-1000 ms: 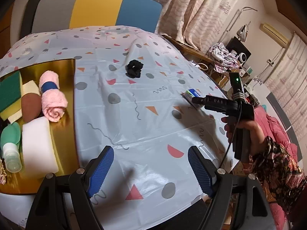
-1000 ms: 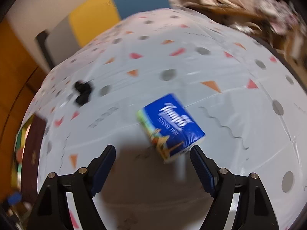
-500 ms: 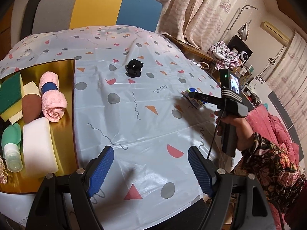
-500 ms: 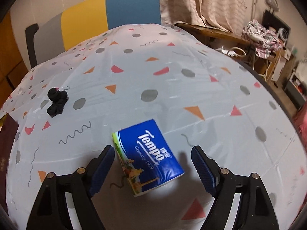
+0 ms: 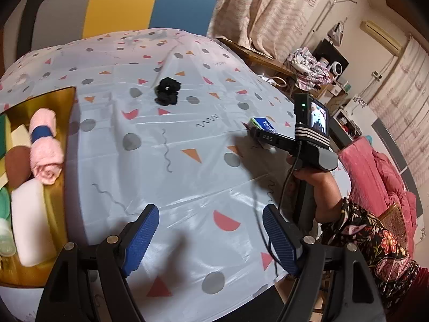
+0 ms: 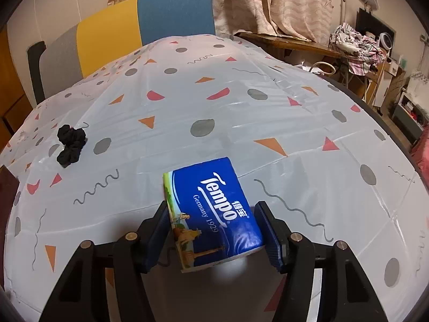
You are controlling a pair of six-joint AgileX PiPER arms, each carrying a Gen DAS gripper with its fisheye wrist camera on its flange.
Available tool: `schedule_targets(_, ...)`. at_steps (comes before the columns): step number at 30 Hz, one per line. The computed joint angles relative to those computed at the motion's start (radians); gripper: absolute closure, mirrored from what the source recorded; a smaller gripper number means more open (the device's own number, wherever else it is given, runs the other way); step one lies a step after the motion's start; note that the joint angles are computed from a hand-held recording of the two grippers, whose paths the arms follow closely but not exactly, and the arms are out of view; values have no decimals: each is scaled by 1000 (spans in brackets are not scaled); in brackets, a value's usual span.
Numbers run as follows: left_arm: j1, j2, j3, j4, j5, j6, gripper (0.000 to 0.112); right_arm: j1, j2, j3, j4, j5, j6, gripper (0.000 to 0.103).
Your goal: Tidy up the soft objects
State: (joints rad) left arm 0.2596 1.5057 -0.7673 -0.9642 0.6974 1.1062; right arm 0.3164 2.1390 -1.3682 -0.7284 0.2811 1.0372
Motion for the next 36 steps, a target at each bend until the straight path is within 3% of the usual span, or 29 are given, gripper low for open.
schedule_targets(10,-149,90,-187,144,-76,-241,32,10,-6,24,-200,9,213,41)
schedule_targets(18,-204,258,-407,318,-60,-486,32,-4,-23,66,-342,-6,403,41)
schedule_targets(21,-239,316,-480,420,-121,-589,31,3,-31,80,-430,-2,493,49)
schedule_targets(23,-262,365,-541,515,-152,-693,31,9,-34,82,-461,9,522,49)
schedule_targets(27,-270,515,-724,613,-119,-835,31,9,-28,72,-422,10,477,49)
schedule_targets(30,-293,626,-880,771,-72,-996,31,-1,-27,73,-400,-5,463,49)
schedule_targets(36,-317,833,-1185,916,42,-1103,31,0,-13,54,-341,24,421,47)
